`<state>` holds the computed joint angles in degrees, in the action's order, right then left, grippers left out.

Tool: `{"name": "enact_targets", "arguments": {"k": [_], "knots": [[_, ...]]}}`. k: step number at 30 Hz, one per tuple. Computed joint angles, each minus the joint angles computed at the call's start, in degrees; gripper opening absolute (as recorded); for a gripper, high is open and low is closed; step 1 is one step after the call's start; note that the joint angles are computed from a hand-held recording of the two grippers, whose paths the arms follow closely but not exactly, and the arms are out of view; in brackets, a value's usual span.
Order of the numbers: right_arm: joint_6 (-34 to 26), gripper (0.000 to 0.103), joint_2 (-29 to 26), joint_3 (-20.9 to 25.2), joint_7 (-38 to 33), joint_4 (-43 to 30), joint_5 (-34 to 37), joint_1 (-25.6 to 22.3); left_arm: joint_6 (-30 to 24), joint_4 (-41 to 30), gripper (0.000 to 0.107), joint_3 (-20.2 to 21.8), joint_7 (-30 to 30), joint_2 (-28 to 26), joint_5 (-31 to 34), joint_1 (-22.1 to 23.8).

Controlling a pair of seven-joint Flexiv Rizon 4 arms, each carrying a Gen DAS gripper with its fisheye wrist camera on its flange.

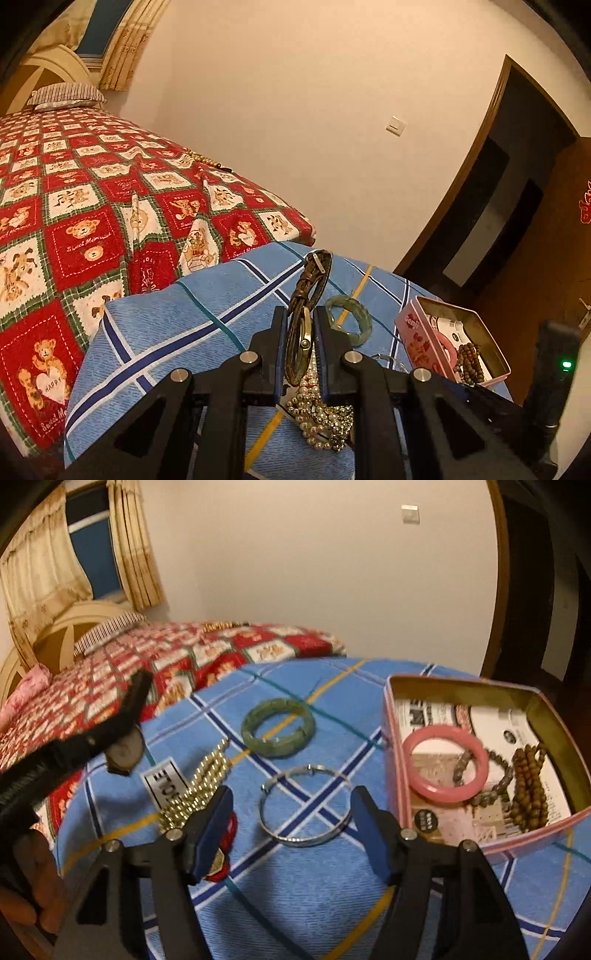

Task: Organize jewelry
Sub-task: 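Grasp the silver bangle with the right tool while the left tool grasps the brown leather bracelet, then lift the silver bangle and leather bracelet toward the pink tin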

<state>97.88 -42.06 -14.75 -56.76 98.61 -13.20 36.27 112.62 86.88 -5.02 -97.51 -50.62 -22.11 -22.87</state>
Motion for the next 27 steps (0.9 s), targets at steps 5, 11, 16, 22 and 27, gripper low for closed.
{"name": "enact_targets", "arguments": {"k": [5,11,16,22,27], "knots": [[-10.5,0.067,-0.5,5.1,1.0,-3.9,-3.0,-4.1,-0.8,0.1,0.013,1.9,1.0,0.3,-1.0,-1.7],[-12.5,0.081,-1.4,8.8,1.2,-5.9,-6.7,-7.5,-0.9,0.1,0.013,1.8,1.0,0.2,-1.4,-1.7],[-13.8,0.07,-1.4,4.5,4.3,-5.4,-10.5,-4.4,-1.1,0.1,0.013,1.7,1.1,0.3,-1.3,-1.7],[-10.0,0.069,-1.0,9.8,5.4,-4.3,-12.3,-9.6,-1.6,0.0,0.013,1.8,1.0,0.2,-1.3,-1.7],[9.3,0.069,0.3,8.6,0.0,1.4,-1.6,-8.8,-1.5,-0.3,0.013,1.7,1.3,0.2,-0.8,-1.6]]}}
